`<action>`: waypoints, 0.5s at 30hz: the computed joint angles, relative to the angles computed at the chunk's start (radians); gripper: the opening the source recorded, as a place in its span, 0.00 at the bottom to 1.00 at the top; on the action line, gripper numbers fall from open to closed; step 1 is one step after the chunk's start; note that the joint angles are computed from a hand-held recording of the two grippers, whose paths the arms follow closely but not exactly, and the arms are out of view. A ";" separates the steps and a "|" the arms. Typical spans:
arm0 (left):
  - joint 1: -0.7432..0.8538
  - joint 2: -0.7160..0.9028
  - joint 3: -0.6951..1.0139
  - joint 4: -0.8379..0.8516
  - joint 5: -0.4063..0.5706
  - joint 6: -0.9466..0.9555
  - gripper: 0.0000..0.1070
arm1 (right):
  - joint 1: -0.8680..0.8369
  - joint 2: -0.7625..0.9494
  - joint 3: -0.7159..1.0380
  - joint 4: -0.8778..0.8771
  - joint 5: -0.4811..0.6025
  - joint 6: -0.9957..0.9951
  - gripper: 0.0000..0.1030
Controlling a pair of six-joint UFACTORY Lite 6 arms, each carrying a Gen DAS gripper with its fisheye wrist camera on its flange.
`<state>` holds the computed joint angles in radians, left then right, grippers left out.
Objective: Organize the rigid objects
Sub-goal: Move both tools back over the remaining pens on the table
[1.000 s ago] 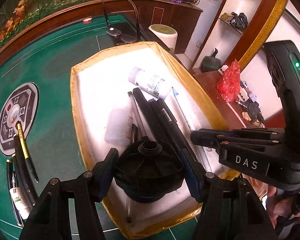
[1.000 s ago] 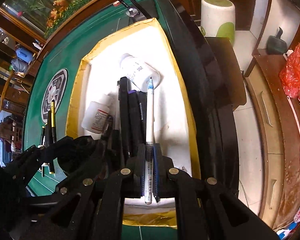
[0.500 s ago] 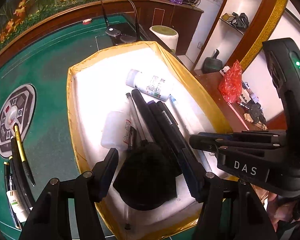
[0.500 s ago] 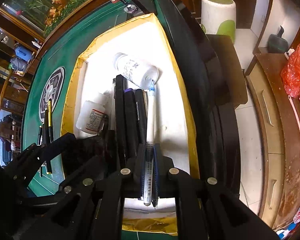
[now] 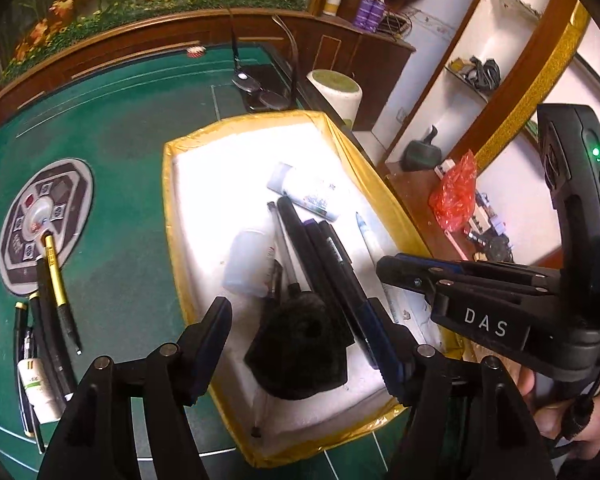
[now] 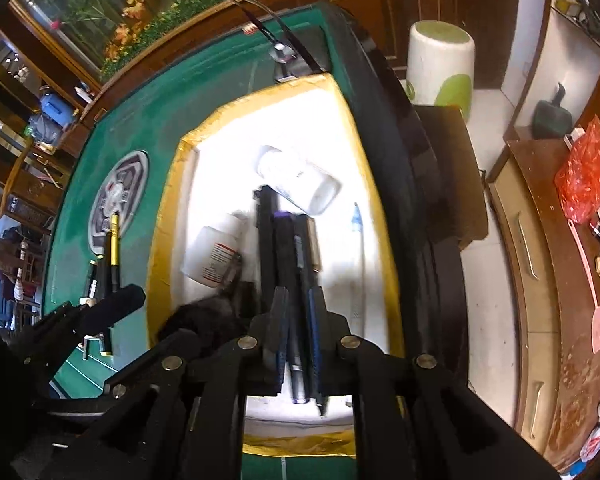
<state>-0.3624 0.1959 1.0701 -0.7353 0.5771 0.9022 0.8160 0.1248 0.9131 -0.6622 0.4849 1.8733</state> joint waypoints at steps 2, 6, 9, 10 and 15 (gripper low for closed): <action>0.039 -0.029 -0.008 -0.011 0.020 0.014 0.66 | 0.010 0.011 0.032 -0.021 0.005 0.008 0.12; 0.137 -0.078 -0.020 -0.042 0.068 0.050 0.66 | 0.038 0.060 0.124 -0.042 0.025 -0.016 0.14; 0.231 -0.116 -0.037 -0.066 0.101 0.090 0.66 | 0.058 0.126 0.225 -0.040 0.030 -0.067 0.17; 0.261 -0.128 -0.043 -0.068 0.109 0.101 0.66 | 0.068 0.166 0.282 -0.027 0.036 -0.106 0.18; 0.455 -0.174 -0.069 -0.098 0.164 0.196 0.66 | 0.091 0.380 0.576 0.088 0.053 -0.320 0.18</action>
